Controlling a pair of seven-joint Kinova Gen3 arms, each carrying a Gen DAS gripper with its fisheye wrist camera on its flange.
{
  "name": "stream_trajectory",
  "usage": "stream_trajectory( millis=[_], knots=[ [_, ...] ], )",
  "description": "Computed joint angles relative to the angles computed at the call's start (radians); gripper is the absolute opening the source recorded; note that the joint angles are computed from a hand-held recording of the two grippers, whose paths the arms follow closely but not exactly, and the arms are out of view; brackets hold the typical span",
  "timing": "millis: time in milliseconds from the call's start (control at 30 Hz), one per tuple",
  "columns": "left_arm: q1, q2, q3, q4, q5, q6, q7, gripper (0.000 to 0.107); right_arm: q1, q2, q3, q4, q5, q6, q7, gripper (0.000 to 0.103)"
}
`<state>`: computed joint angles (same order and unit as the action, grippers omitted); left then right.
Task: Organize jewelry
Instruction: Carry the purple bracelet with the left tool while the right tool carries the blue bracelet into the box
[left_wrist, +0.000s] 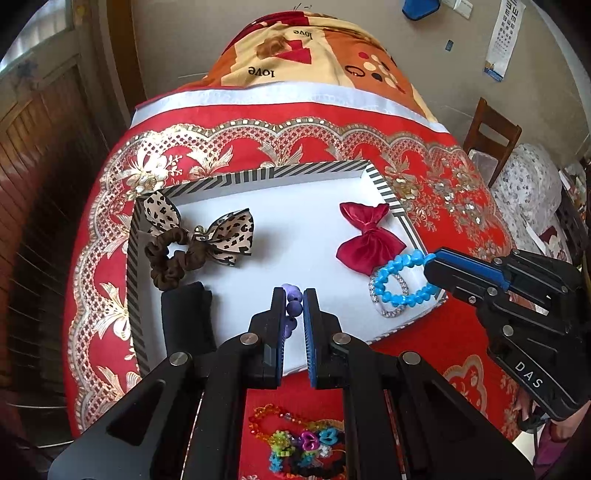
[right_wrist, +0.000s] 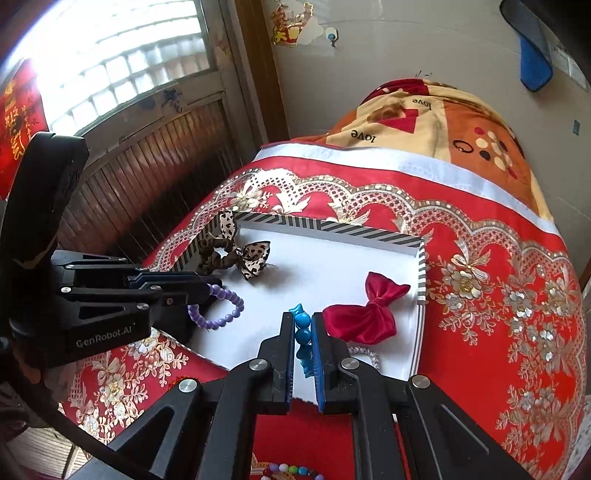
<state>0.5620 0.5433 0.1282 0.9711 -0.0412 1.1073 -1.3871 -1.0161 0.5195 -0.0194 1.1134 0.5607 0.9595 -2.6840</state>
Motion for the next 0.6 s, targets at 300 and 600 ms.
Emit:
stream_trajectory(
  millis=[300, 600],
  knots=[
    [-0.01, 0.038, -0.005, -0.01, 0.013, 0.016, 0.013, 0.008, 0.062, 0.072, -0.022, -0.091, -0.1, -0.008, 0.127, 0.008],
    [-0.038, 0.073, -0.031, -0.022, 0.003, 0.041, 0.064, 0.008, 0.141, 0.184, -0.023, -0.235, -0.244, 0.028, 0.303, 0.008]
  ],
)
